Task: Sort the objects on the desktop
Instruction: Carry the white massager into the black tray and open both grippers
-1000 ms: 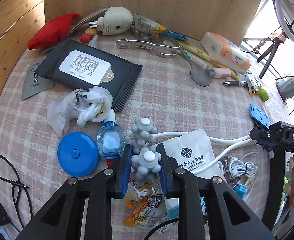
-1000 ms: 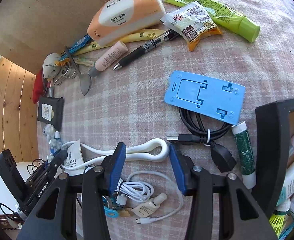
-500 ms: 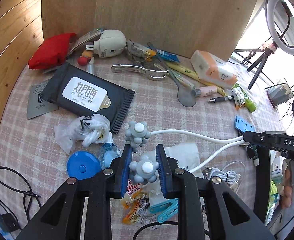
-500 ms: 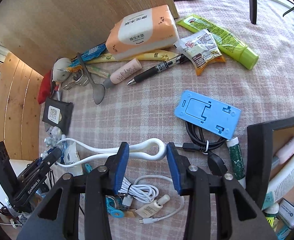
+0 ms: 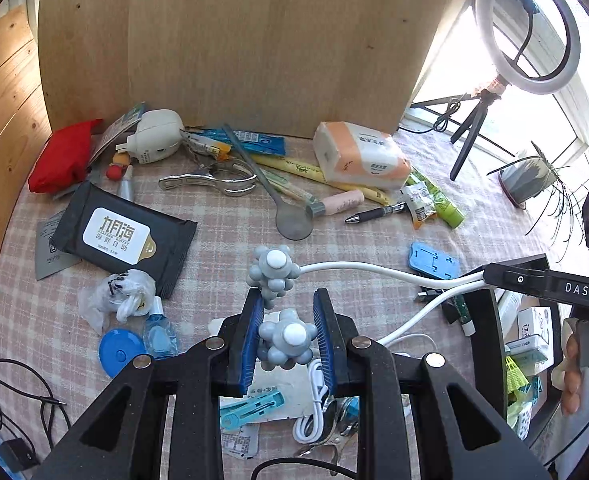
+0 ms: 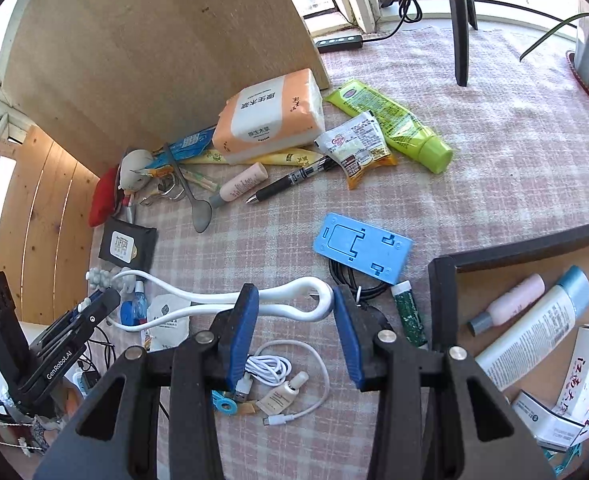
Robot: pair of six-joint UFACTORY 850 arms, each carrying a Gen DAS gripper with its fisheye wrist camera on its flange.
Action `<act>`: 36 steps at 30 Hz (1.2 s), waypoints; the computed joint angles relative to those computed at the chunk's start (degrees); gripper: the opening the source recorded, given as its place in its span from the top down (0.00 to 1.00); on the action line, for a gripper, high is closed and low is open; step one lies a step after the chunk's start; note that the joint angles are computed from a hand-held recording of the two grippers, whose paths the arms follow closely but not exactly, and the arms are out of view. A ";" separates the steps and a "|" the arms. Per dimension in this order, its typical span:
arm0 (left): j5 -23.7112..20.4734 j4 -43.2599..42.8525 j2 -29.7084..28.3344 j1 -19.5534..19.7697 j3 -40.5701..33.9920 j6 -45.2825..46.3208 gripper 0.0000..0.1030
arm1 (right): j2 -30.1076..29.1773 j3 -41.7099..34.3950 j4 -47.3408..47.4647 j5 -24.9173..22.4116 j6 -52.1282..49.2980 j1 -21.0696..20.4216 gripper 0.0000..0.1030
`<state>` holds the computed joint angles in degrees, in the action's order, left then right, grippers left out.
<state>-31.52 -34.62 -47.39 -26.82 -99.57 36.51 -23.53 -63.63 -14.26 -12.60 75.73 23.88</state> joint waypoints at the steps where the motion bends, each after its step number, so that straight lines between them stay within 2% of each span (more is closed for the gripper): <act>1: -0.02 -0.80 0.27 -0.54 0.19 0.94 0.78 | 1.37 1.43 -3.16 -0.07 3.67 0.05 0.63; 7: -1.22 -4.05 2.36 -4.48 2.11 5.61 0.78 | 11.47 12.09 -23.19 -1.33 28.85 0.92 0.63; 12: -1.83 -6.72 4.35 -8.89 4.92 11.29 0.78 | 21.18 21.82 -32.23 -5.88 44.92 2.79 0.63; 17: -2.91 -8.18 5.28 -14.02 6.38 15.37 0.78 | 32.29 31.44 -32.87 -12.58 54.53 5.84 0.63; 23: -4.43 -6.82 4.19 -20.43 3.31 15.45 0.77 | 45.90 40.93 -28.75 -23.24 62.85 12.46 0.63; 24: -5.04 -6.88 3.87 -21.26 2.61 15.54 0.75 | 47.92 42.18 -28.09 -24.93 64.37 13.92 0.63; 27: -6.09 -7.93 3.22 -23.23 1.04 15.56 0.59 | 53.92 45.75 -27.04 -28.80 69.57 18.49 0.62; 31: -4.91 -8.35 4.08 -24.92 1.61 16.51 0.58 | 56.74 46.71 -24.00 -35.03 71.65 23.79 0.62; 36: -4.25 -7.63 4.83 -25.03 2.64 16.00 0.58 | 57.50 47.04 -23.85 -36.41 72.40 26.40 0.61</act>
<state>-35.77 -42.24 -42.56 -51.84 -96.94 52.51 33.96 -16.59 -38.11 -49.01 148.13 50.27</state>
